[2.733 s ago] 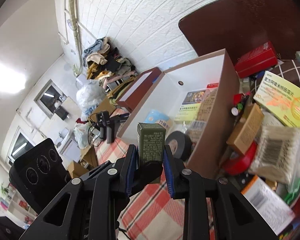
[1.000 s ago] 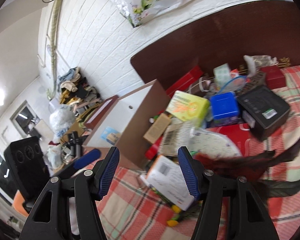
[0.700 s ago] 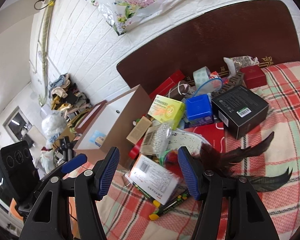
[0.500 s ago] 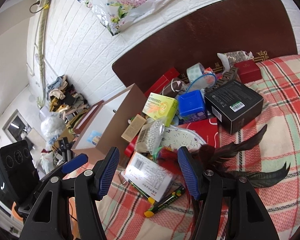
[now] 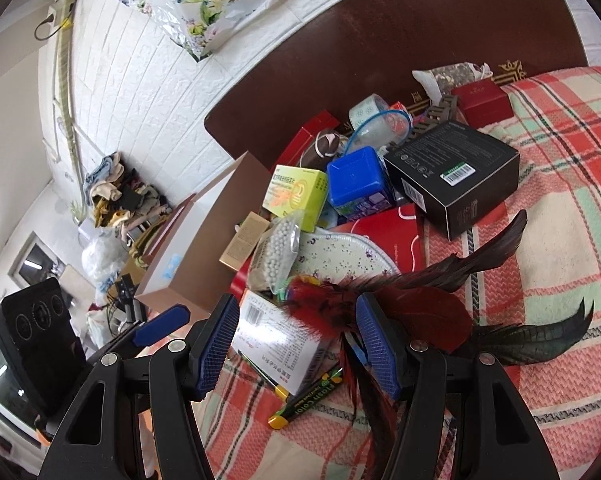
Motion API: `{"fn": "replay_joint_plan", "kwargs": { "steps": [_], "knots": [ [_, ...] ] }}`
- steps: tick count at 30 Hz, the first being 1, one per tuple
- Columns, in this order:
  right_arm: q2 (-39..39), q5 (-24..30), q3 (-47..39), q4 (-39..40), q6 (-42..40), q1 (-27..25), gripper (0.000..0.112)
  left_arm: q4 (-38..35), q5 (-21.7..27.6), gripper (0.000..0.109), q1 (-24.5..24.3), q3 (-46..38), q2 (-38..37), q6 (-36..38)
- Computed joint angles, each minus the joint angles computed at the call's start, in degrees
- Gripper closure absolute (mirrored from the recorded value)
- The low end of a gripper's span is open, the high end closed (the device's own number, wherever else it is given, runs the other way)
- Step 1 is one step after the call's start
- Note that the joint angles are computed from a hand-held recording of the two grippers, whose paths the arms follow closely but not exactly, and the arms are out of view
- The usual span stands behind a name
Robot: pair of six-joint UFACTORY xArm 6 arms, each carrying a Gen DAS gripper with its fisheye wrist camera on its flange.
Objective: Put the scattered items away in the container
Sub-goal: 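Move the right gripper back over the pile to the feather duster, then grasp the red-and-black feather duster with the right gripper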
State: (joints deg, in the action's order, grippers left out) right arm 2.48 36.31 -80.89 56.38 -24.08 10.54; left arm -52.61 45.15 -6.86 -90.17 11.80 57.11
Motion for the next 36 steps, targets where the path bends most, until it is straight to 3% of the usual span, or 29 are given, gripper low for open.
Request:
{"fn": "replay_joint_plan", "kwargs": {
  "steps": [7,18,24,28,36],
  "knots": [
    [1.98,1.79,-0.67,1.52,-0.70,-0.91,0.050,3.69,0.86,0.032,-1.07,-2.83,3.55,-2.66],
    [8.05,5.41,-3.22,3.10,0.28,-2.99,0.050,7.16,2.60,0.034,-1.80,-13.06,14.01,-8.73],
    [10.56,5.16,-4.67,3.58,-0.98,-2.94,0.052,6.99,5.36,0.052,-1.87,-19.43,19.08,-9.53],
    [11.34,4.94,-5.27,4.00,-2.38,-2.92,0.057,7.13,4.74,0.059,-2.16,-19.82,19.51,-9.03],
    [11.13,4.26,-5.03,3.99,-2.53,-2.74,0.060,7.73,3.96,0.061,-2.54,-18.88,18.77,-9.00]
  ]
}}
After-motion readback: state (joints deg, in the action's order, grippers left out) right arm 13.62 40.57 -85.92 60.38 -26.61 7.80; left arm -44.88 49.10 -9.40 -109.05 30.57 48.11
